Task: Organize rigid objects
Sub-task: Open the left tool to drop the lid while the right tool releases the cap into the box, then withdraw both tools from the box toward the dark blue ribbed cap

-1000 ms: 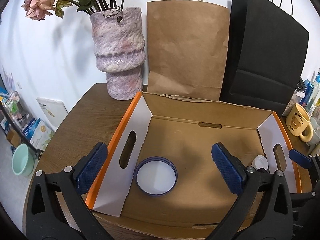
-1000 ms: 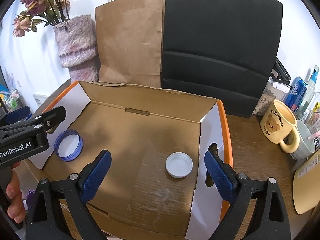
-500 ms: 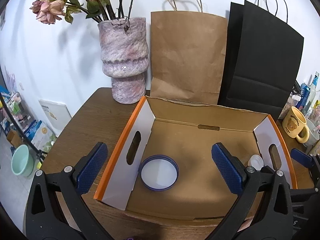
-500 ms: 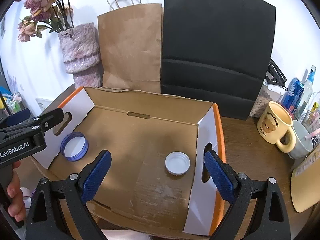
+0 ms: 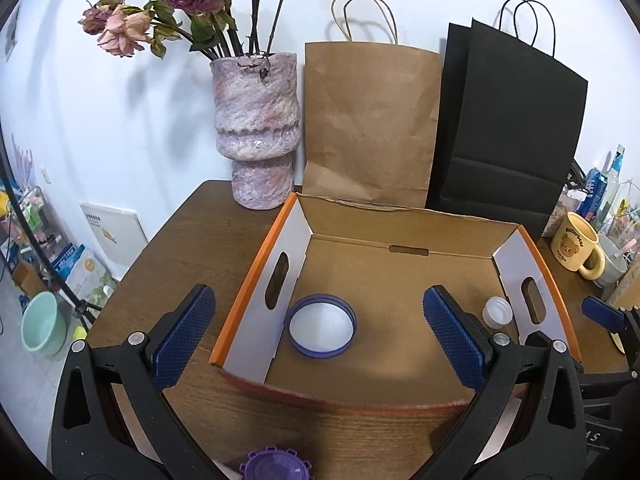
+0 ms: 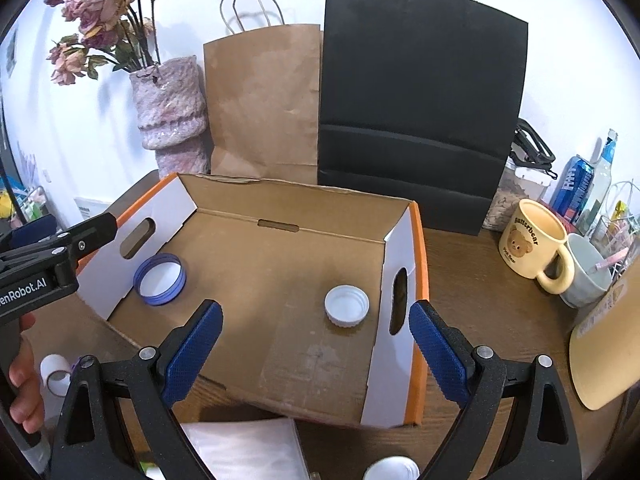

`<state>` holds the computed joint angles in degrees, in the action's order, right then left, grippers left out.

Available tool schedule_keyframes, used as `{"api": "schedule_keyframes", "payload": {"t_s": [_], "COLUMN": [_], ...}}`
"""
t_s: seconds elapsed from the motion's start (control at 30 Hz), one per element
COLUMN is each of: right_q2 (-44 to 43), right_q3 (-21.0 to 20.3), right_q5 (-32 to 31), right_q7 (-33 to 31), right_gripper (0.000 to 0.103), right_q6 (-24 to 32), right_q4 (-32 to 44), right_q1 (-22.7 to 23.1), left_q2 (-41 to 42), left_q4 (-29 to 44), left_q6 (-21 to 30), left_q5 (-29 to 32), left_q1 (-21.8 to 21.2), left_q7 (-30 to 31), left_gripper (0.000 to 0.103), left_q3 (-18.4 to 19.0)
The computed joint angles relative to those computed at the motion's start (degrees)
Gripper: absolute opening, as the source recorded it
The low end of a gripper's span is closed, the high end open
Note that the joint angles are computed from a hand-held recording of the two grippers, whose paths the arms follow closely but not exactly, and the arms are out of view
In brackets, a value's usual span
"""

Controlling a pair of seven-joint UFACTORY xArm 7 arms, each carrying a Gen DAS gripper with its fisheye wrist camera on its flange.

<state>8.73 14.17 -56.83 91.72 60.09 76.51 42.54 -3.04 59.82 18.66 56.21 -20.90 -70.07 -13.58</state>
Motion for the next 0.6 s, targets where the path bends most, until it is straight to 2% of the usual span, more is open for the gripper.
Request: {"api": "schedule_keyframes", "payload": {"t_s": [0.3,0.6], "right_q2": [-1.1,-0.7], "right_q3": [1.7,3.4], "right_q5": [-1.6,-2.5], "right_q7": [2.0,3.4], "right_gripper": [0.098,0.097], "right_q6": [3.5,7.0], "right_q4": [-0.5,0.3], "right_q1": [2.3,5.3], "left_q2": [-6.1,-14.2], "left_q4": [-5.9,-13.6], "left_q6": [-2.1,-5.1], "left_q5": [-0.5,-8.1], "left_q1": [2.2,5.8], "left_q7": [0.2,5.8], "left_gripper": [0.103,0.103], "left_q3": [-1.8,-4.7]}}
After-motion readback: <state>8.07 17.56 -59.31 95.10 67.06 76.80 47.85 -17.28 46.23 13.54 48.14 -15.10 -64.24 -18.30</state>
